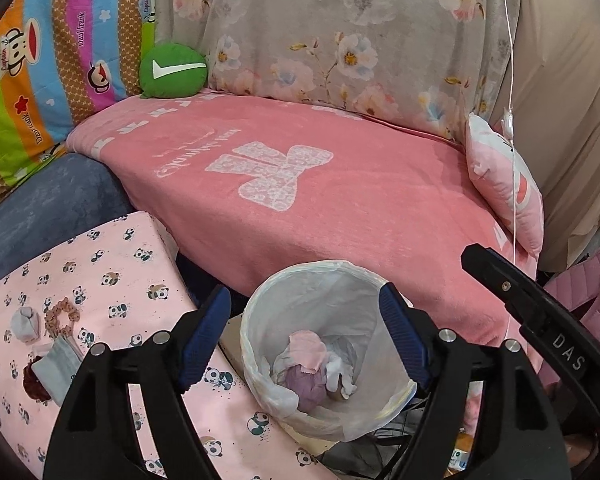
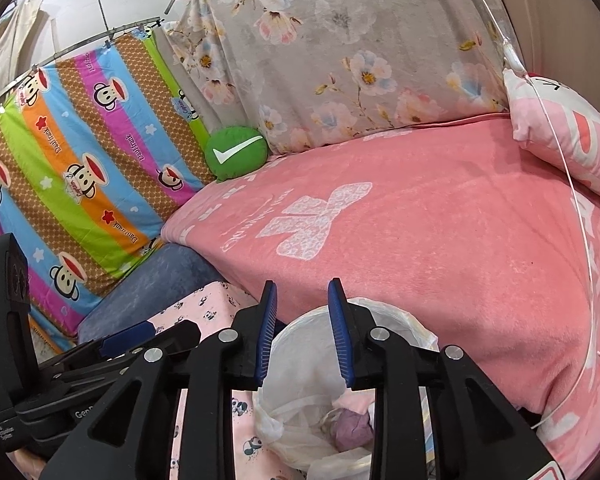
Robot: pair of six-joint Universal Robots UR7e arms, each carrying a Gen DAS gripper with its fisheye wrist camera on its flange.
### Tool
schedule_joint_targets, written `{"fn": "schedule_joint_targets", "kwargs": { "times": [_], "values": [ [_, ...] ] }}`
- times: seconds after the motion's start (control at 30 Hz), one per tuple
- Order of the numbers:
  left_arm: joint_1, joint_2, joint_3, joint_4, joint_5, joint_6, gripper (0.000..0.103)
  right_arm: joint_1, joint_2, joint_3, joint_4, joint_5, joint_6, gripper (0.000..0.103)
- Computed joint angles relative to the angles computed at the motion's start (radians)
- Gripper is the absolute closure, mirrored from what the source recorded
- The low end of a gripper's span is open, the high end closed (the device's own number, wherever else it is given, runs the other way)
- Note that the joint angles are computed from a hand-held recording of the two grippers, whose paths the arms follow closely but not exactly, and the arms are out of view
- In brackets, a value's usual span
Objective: Collect trash
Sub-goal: 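Carry both items over the wastebasket and open both grippers to drop them, then move both open tools back over the remaining items on the cushion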
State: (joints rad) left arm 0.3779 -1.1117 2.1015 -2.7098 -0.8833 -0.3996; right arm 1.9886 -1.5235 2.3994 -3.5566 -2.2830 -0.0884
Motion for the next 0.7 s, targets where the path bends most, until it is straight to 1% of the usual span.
{"fn": "schedule_joint_targets", "kwargs": {
  "times": [0.2, 0.4, 0.5, 0.6, 0.7],
  "values": [
    [-0.005, -0.019, 0.012, -0.002, 0.016, -0.007, 0.030, 0.017, 0.013, -0.008, 0.016, -0.001, -0.011, 0.074],
    [-0.005, -0.050, 0.030, -0.001, 0.032, -0.018, 0.030, 0.050, 0.043, -0.023, 0.022, -0.019, -0.016, 0.074],
    [0.001, -0.068, 0.040, 0.005, 0.038, -0.029, 0.030, 0.066, 0.061, -0.029, 0.018, -0.026, -0.019, 0.068],
    [0.005, -0.092, 0.052, 0.016, 0.047, -0.048, 0.030, 0.076, 0.077, -0.034, 0.022, -0.026, -0.019, 0.067],
    [0.011, -0.119, 0.068, 0.027, 0.060, -0.073, 0.027, 0.091, 0.098, -0.042, 0.029, -0.031, -0.014, 0.065]
  ]
}}
